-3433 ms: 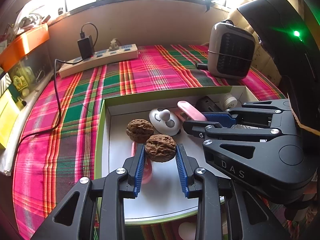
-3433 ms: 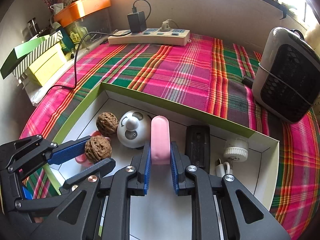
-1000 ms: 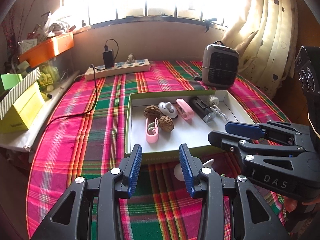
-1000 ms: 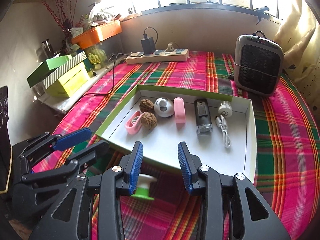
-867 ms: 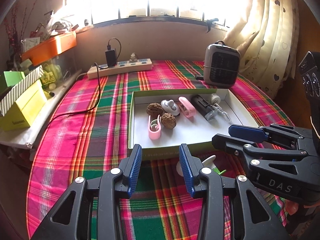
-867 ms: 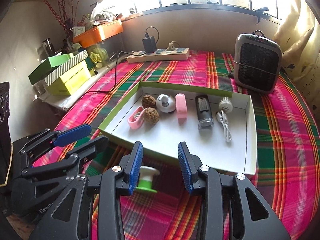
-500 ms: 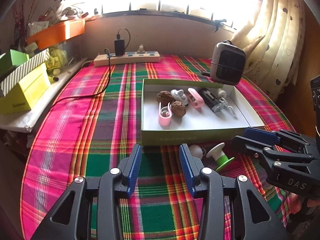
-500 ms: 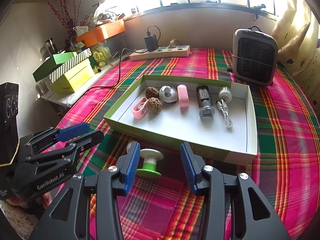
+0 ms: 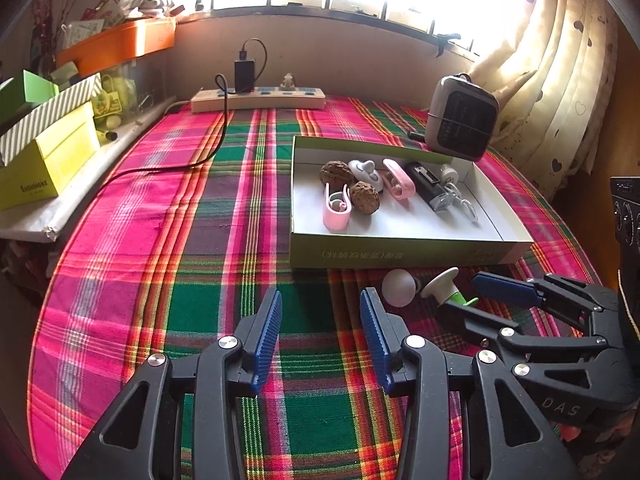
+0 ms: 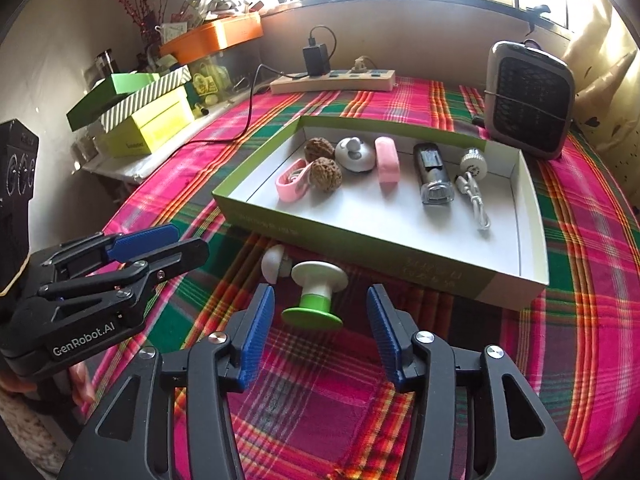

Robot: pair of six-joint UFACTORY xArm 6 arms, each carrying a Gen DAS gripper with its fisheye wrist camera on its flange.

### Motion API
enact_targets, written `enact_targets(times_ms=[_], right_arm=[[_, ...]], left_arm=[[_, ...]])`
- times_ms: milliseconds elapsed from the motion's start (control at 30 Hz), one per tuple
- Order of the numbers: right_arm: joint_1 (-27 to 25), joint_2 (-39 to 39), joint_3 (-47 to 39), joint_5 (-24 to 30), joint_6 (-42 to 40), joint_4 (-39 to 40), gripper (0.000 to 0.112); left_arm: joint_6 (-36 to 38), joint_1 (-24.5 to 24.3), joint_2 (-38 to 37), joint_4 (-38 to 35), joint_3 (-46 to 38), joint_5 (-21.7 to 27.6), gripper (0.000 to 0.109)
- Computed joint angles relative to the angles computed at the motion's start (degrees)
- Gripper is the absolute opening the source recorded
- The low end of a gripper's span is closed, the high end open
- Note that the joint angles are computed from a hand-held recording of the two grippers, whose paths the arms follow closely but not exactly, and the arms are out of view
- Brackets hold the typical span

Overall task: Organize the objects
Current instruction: 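Withdraw both tools from the box toward the spool and white knob, then grasp white knob with left tool while right tool grasps green-white spool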

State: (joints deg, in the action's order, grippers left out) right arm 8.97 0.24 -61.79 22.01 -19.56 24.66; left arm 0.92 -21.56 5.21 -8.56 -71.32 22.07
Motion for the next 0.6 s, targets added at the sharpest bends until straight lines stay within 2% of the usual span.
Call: enact_targets(times_ms=[100,300,600], right_arm=[[0.4,0.9,-0.8,0.8,-0.1,-0.1,0.05],[1.0,2.3,-1.2,0.0,8.3,-13.2,0.05],[0.4,2.7,-1.2,-0.3,10.4,-14.9,0.05]], left_arm=[[0.5,0.1,0.2,-0.6,-0.1,0.2,0.039],[1.8,0.2,0.7,-2.2,-0.6,0.8,0.039],[3.3,-0.1,1.2,-3.9,-1.1,1.7,0.04]])
